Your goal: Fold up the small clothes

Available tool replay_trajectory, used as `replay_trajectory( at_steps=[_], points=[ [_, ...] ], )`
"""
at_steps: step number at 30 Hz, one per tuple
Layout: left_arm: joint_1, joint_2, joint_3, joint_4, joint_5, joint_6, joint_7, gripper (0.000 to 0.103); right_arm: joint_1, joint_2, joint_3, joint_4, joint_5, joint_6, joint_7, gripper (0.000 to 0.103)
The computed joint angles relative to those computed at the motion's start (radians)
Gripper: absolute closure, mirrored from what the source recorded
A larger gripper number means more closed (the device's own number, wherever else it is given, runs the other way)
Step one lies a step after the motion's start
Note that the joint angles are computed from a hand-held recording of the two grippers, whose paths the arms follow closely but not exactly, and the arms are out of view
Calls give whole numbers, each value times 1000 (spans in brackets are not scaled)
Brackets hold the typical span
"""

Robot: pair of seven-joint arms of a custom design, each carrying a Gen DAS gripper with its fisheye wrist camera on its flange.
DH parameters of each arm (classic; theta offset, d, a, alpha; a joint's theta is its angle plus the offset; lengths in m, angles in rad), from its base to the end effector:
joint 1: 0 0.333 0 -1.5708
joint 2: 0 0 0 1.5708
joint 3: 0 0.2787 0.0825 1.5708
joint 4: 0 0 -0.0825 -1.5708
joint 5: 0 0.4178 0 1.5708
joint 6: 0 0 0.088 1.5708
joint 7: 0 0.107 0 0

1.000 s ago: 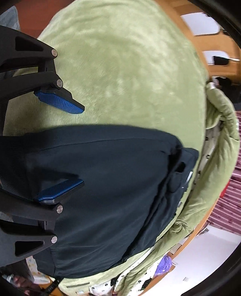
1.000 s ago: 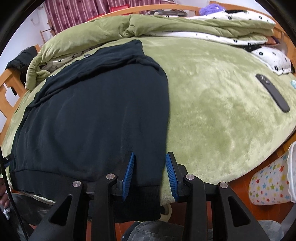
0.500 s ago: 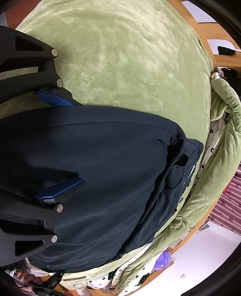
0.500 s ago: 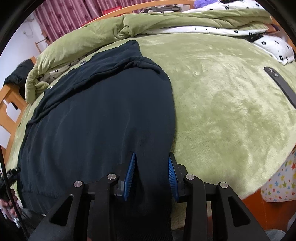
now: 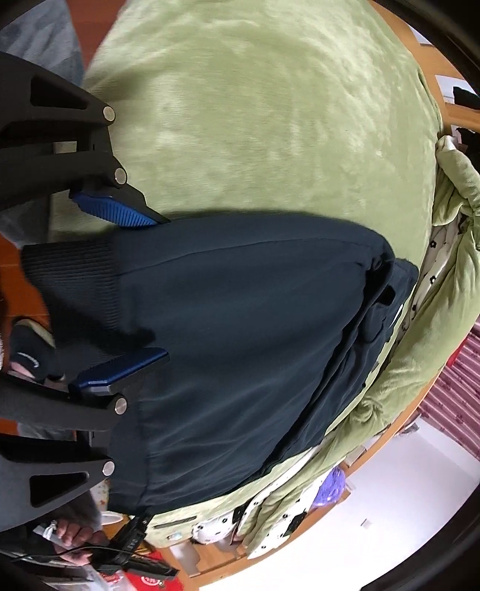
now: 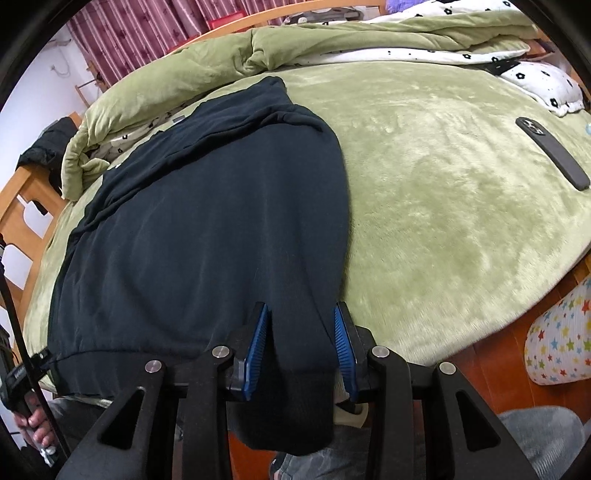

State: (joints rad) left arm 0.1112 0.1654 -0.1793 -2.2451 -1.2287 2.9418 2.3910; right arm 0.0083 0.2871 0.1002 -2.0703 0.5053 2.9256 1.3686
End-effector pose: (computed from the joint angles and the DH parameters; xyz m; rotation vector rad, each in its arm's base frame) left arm 0.5684 0.0219 0.2616 -2.2423 1.6862 -0.9887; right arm 0.6373 0.0373 0.2910 -1.6535 1.9526 -0.2944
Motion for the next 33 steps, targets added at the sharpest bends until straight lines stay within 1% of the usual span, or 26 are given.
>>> replay_trajectory(
  at_steps=[3,4,7,10,13,18,22,23,25,26,28,30,31,32,33],
  points=[
    [2,-15,-5,-17,-55,-9,57,44,-41,-23,36,-24,94,-23,-73,66],
    [-1,-16,-4,-19,-66,-9,66,44,-45,-28,38,-30,120,-30,-90,65],
    [-8,-16,4,-18,-86,-12,75,45,-29,-47,26,-50,144,-36,-114,65],
    [-9,-18,9,-19,-108,-26,89,46,0,-58,3,-70,119,-27,-106,64],
    [-12,-15,14,-15,-121,-31,103,46,12,-43,-11,-57,98,-37,-89,61],
    [-11,4,17,7,-130,-39,110,46,10,17,-16,20,73,-68,-56,59],
    [-13,13,14,18,-91,-32,76,47,15,40,-23,51,17,-86,-20,59],
    [-10,11,12,17,-90,-32,73,50,10,36,-17,45,17,-82,-25,59],
    [-3,2,10,10,-111,-43,83,55,-1,22,-4,28,26,-80,-48,62],
    [-2,-1,11,6,-118,-44,87,59,-1,15,-3,20,25,-80,-54,64],
    [0,-11,16,-2,-131,-53,86,63,-10,3,8,8,41,-86,-91,64],
    [-2,-13,21,-4,-139,-58,75,68,-5,9,4,15,44,-93,-96,64],
    [-4,-12,23,-2,-136,-58,67,71,10,17,-11,24,18,-98,-72,64],
    [-6,-10,25,1,-128,-55,57,76,17,20,-17,27,2,-96,-60,71],
    [-7,-10,25,2,-126,-52,52,84,3,17,0,27,26,-93,-90,81]
  ],
)
